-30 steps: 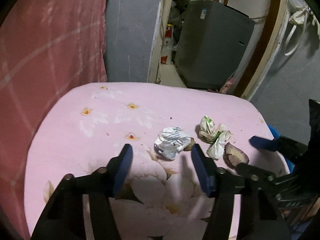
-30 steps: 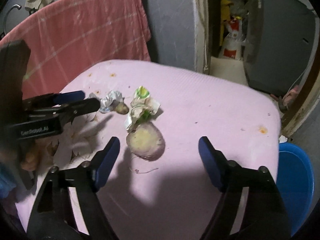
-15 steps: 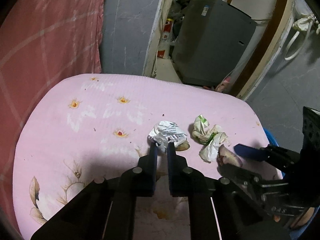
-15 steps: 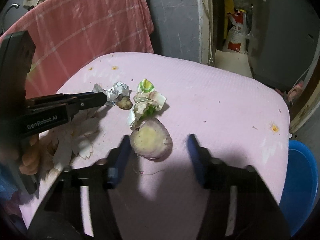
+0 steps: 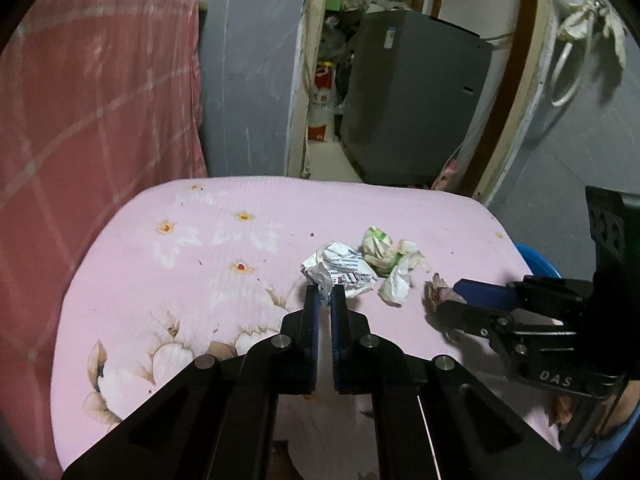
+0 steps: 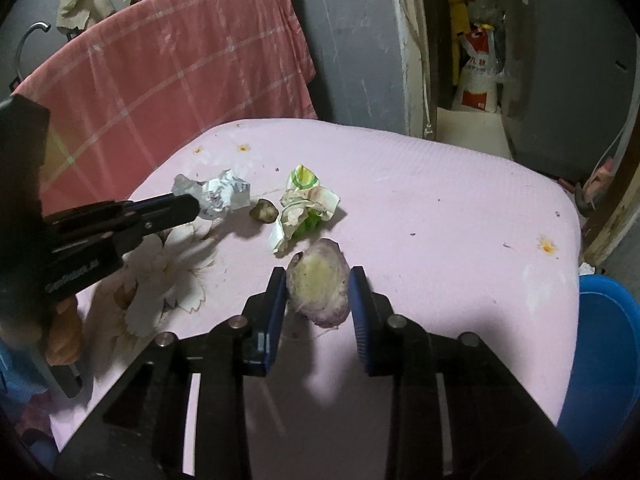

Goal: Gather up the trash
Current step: 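Grasp the silver foil ball with the left tool while the right tool grasps the purple onion slice, then lift the foil and onion slice and carry both over the blue bucket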

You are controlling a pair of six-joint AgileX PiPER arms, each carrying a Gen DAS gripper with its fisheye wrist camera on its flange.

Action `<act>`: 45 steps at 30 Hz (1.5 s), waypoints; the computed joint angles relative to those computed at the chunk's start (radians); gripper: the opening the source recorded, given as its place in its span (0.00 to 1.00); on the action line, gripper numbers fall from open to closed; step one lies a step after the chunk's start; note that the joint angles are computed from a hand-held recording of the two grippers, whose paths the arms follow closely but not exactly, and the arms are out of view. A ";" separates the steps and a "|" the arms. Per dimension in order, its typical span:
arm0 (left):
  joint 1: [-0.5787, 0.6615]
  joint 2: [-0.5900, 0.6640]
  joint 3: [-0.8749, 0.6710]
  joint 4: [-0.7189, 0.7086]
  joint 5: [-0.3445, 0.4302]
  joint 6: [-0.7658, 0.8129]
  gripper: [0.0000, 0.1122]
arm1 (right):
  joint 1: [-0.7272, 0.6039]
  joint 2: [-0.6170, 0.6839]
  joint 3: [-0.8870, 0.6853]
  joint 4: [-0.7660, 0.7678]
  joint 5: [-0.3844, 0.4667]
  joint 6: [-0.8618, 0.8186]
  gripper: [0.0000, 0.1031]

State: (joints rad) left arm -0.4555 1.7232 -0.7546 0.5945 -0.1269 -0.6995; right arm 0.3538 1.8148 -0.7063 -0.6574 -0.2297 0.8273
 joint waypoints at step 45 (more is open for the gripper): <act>-0.429 -0.035 -0.060 -0.845 -0.392 0.794 0.03 | 0.110 -0.660 0.674 1.371 -0.808 -1.077 0.29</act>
